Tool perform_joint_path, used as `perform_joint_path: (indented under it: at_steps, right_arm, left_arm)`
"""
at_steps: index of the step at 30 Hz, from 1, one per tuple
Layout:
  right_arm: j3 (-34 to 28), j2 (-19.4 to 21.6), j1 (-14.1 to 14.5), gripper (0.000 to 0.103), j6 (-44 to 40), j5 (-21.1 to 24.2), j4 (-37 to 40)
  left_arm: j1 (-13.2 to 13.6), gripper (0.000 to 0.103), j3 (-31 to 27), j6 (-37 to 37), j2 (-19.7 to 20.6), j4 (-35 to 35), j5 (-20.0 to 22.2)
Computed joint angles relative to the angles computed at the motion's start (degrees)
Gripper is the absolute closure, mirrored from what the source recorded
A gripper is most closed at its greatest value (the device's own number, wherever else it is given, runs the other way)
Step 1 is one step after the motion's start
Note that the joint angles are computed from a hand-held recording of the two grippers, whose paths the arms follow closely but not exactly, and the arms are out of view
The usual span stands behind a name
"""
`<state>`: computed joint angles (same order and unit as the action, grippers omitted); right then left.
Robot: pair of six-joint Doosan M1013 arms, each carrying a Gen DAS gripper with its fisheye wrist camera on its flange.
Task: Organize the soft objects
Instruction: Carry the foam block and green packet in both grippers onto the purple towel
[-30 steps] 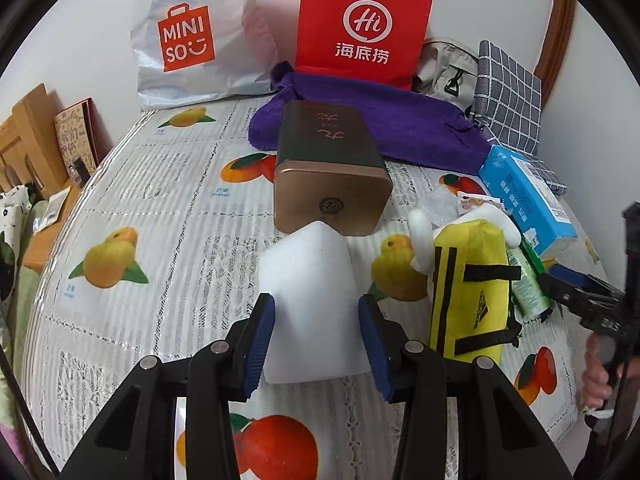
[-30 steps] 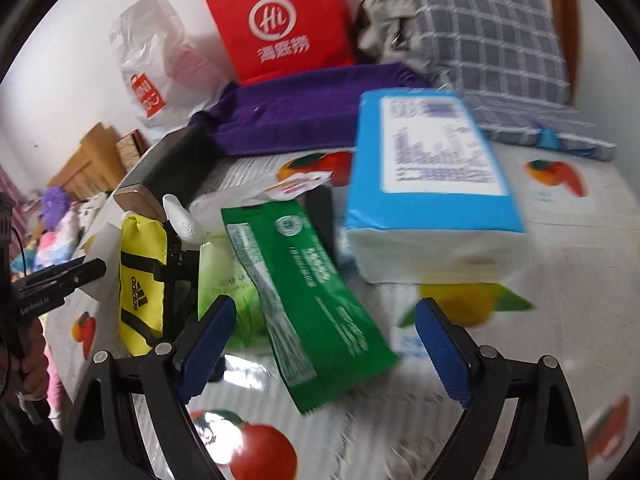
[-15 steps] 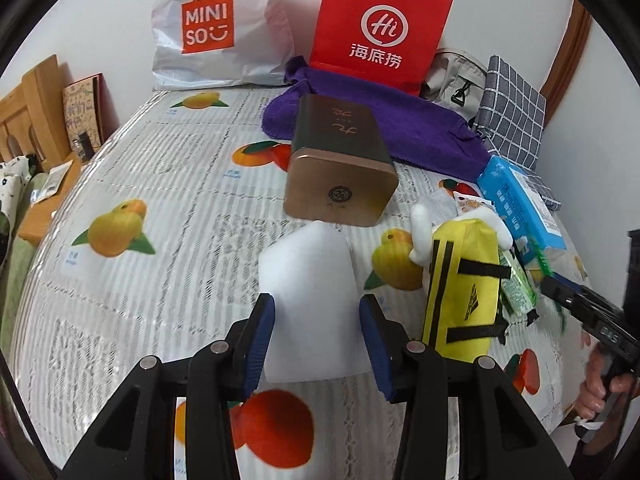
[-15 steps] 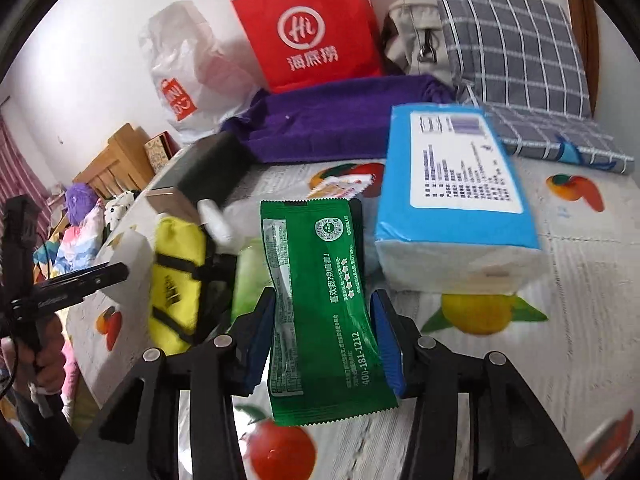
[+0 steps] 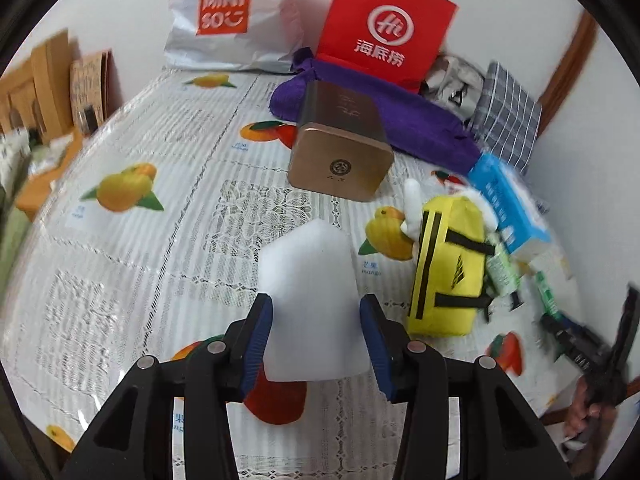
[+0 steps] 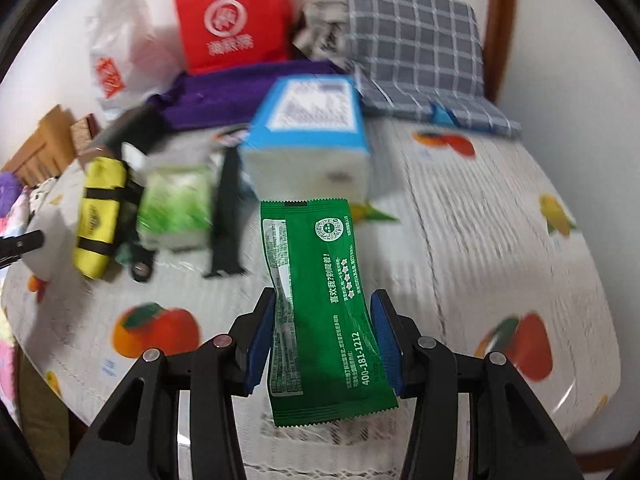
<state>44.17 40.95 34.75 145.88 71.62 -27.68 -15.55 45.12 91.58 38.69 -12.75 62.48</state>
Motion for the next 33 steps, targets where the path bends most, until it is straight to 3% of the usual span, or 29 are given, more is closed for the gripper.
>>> perform_joint_path:
  at_steps: [1,5,9,11,12,15,17,25,33]
  right_arm:
    - [0.48,-0.09,-0.07,0.056,0.41,-0.03,0.12]
    - [0.71,0.29,-0.11,0.054,0.24,0.17,0.04]
    - [1.17,0.34,0.19,0.054,0.06,-0.39,-1.51]
    - [1.74,0.12,0.14,0.054,0.65,-1.17,-1.77]
    - [1.85,0.07,0.08,0.054,1.06,-1.37,-1.69]
    - [1.72,0.03,0.24,0.055,0.95,-0.90,-1.76]
    - [1.57,-0.11,0.11,0.055,0.72,-1.09,-0.87]
    - [-1.25,-0.35,0.46,0.055,-0.43,-1.02,-1.74]
    - [-10.23,2.27,-0.69,0.055,-2.73,1.36,-1.76]
  left_arm:
    - [-0.64,0.048,0.04,-0.48,-0.06,2.92,-0.07]
    - [-2.18,0.038,0.70,-2.37,-0.07,10.41,0.09]
    - [-1.86,0.033,0.09,-3.57,0.79,9.77,1.71]
    - [-1.94,0.029,0.87,-3.45,0.51,10.03,0.26]
    - [-1.99,0.030,0.96,-3.47,0.50,10.05,-0.13]
    - [-1.50,0.054,1.18,-3.02,0.30,6.67,-0.99]
    - [-1.13,0.054,0.06,-2.01,0.78,3.89,0.18]
    - [-1.52,0.055,-4.36,-1.23,1.71,3.93,1.16]
    - [-2.02,0.055,-17.29,-1.57,6.84,4.35,5.93]
